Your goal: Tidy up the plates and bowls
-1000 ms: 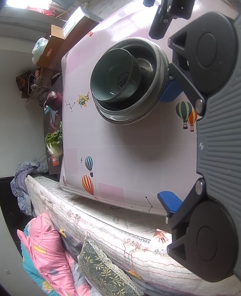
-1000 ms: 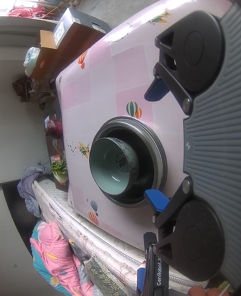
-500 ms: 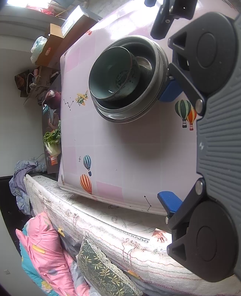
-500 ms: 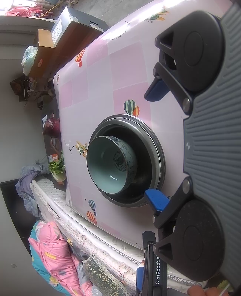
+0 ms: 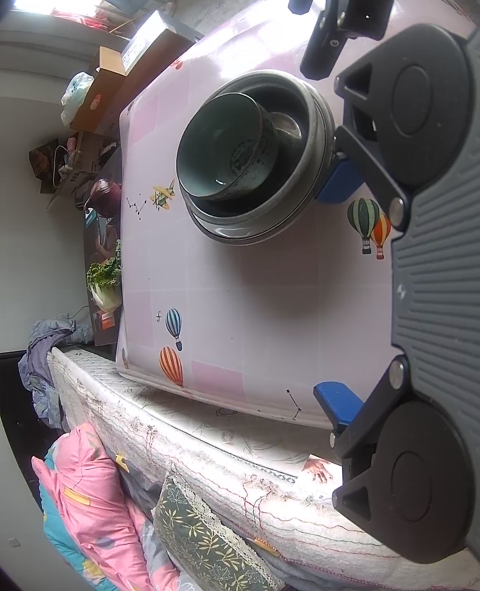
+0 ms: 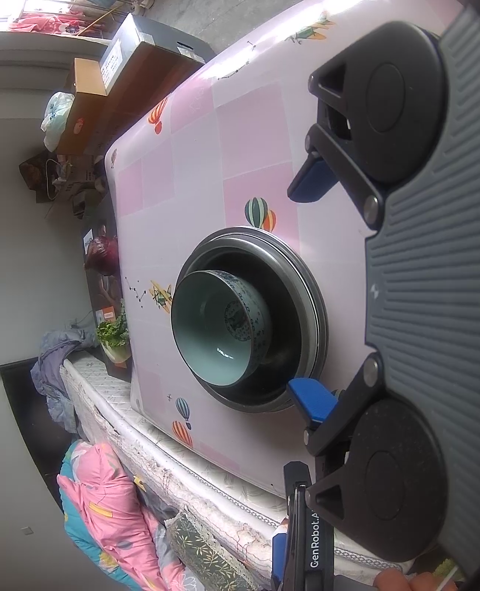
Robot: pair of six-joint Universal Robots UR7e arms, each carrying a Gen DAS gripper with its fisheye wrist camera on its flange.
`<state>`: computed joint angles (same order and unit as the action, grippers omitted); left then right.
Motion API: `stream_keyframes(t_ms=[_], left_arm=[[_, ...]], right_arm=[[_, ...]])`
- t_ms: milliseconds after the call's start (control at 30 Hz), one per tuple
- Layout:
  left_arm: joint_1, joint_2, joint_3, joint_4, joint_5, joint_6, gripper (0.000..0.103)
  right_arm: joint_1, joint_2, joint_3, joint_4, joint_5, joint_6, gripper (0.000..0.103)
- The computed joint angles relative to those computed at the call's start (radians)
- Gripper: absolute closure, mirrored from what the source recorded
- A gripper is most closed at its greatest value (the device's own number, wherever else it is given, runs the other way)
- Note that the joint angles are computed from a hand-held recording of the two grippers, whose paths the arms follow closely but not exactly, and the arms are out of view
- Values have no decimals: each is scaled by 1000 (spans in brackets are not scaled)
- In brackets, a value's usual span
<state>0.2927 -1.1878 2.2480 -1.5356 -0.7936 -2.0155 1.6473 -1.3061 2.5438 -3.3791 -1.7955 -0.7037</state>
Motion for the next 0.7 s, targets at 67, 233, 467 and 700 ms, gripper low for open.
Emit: stream_keyframes(t_ms=[67,233,467,700], left_arm=[[0,0,0,0,0,0,0],[-1,1,1,-2,0,1,0],[-1,0,1,-2,0,2,0],[-2,2,0,-3,-2,3,0]], right_arm=[[2,-2,-1,5,-2,0,1],[4,-4,0,7,-1,1,1],[4,-5,-1,8,-1,1,1],[5,-4,-1,8,-1,4,1]])
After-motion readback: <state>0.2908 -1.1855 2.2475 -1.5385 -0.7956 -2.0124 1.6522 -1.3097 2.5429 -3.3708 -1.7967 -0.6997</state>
